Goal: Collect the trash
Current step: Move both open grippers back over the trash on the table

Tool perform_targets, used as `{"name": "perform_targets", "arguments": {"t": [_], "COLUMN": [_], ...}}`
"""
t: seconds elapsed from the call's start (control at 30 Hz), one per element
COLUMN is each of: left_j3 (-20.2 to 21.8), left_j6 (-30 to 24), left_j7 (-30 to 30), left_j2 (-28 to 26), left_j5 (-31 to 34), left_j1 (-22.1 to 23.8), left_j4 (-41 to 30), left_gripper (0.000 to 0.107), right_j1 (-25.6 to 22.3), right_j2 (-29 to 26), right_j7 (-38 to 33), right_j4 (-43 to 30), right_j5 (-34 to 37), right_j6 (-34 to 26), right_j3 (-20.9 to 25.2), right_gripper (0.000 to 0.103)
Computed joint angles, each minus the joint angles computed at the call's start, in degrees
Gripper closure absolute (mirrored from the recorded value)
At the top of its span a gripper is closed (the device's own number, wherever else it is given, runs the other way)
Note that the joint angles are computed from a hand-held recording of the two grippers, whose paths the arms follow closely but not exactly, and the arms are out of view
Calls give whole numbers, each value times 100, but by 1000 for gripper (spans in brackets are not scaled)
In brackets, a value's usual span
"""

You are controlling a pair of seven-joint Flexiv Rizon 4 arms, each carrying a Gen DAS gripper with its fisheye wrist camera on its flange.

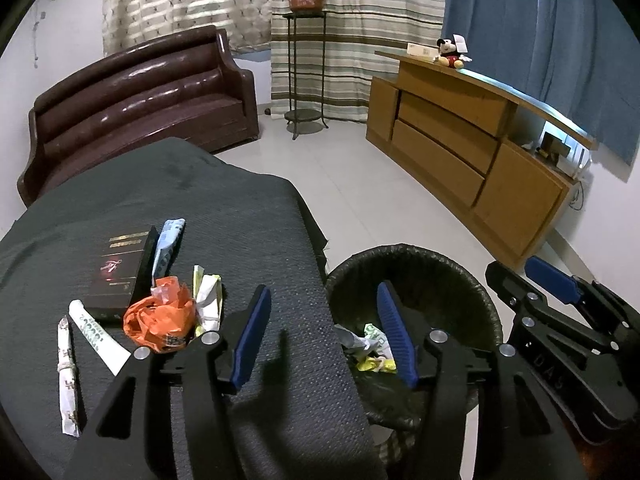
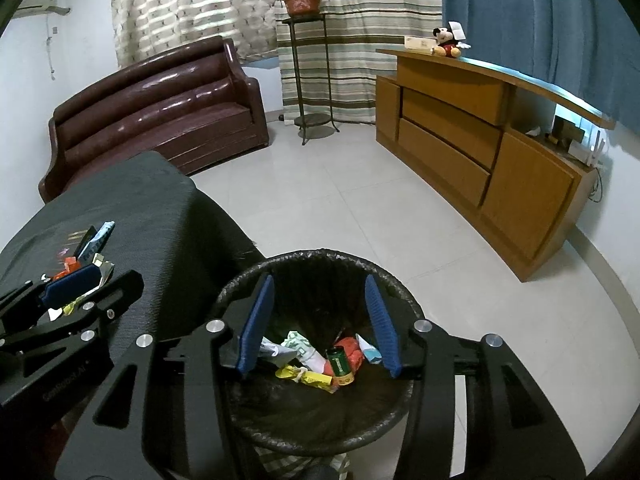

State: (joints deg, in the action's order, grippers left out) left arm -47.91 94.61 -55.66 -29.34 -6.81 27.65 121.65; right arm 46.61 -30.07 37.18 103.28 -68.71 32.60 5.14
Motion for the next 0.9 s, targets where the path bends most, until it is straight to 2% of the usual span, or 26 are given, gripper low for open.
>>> {"name": "perform_targets", "arguments": {"t": [0.1, 0.2, 0.63, 0.9], "left_j3": [1, -26, -343, -187], "left_j6": [13, 16, 144, 338], "left_j7": [-24, -42, -203, -386], "left_j2": [22, 47, 246, 358], "left_j5": [-4, -11, 151, 353], "left_j1": [26, 94, 898, 1317], "left_j4": [7, 32, 358, 486], "left_gripper": [49, 49, 49, 45], "right_j1": [-2, 10, 257, 484], "right_j2": [0, -11, -295, -579], "right_j7": [0, -6, -547, -937], "right_j4": [1, -37, -619, -1065], "right_j5": [-1, 6, 45, 155], "right_j6": [2, -7, 58, 216], "right_j3": [1, 0, -70, -185], "right_gripper": [55, 49, 48, 48]}}
